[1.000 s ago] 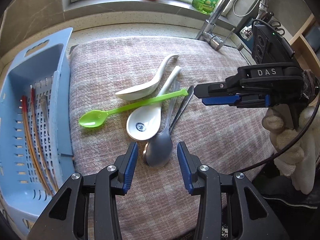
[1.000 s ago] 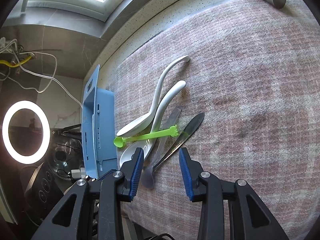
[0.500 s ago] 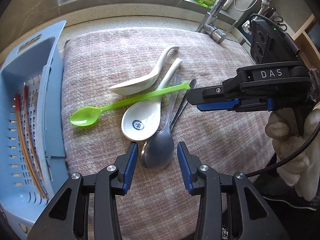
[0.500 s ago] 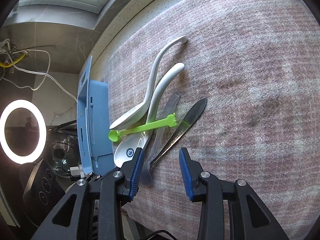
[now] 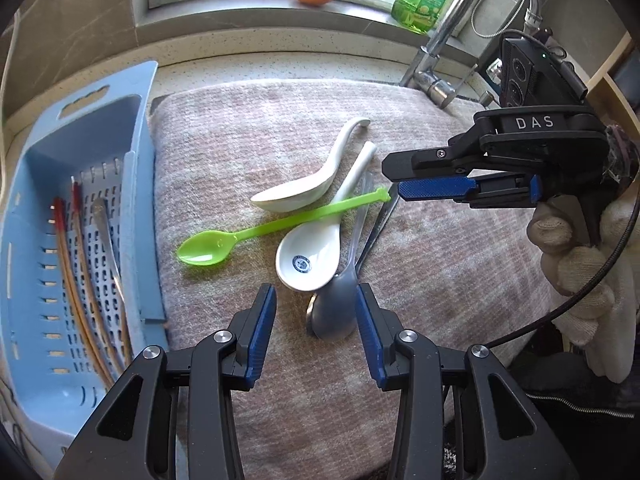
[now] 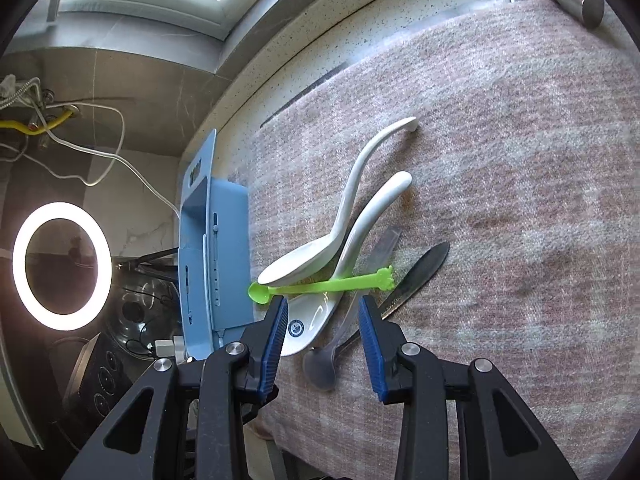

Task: Organize utensils
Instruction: 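Move both grippers to the white ceramic spoons on the towel, then close the right gripper on a white ceramic spoon handle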

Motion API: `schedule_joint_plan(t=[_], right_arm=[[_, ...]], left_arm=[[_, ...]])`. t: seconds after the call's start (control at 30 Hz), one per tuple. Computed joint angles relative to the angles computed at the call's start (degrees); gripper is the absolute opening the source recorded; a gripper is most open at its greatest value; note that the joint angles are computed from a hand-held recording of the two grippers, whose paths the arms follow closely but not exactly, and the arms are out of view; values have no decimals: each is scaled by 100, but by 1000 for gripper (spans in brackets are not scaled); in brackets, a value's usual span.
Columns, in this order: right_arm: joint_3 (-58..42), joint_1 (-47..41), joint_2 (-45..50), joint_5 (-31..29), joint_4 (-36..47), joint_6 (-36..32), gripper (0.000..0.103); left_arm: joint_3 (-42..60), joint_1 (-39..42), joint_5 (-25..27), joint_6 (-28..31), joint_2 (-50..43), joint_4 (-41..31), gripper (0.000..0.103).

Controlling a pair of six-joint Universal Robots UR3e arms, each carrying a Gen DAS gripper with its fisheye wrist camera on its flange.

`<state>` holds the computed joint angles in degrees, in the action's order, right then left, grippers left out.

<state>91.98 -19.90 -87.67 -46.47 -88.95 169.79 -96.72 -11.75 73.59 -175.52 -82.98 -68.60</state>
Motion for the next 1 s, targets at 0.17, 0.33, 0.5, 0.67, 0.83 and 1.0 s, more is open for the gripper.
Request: schedule_joint_plan(t=[0.17,0.33,0.5,0.67,0.83,1.0], right_arm=[[-331,30,287,-71,-356,247,34],[-724,151,653,-138,-540,413,34],[-1049,292,996,-273,-709,524,34],[-1296,396,1314,-348,-787,621,34],[-1521,578,1611,-517,-891,739,34],[-1682,700,1861,-670,-1028,846,34]], left_arm=[[259,245,-187,-145,-249,86,39],[569,156,-134,-164,-713,226,40],[658,214,-236,-177,-935,268,45],[847,279,-318,-161,-1187,189,45],[1052,251,-268,-153,-1438,106,45],[1210,234,-305,-155,-1658,50,45]])
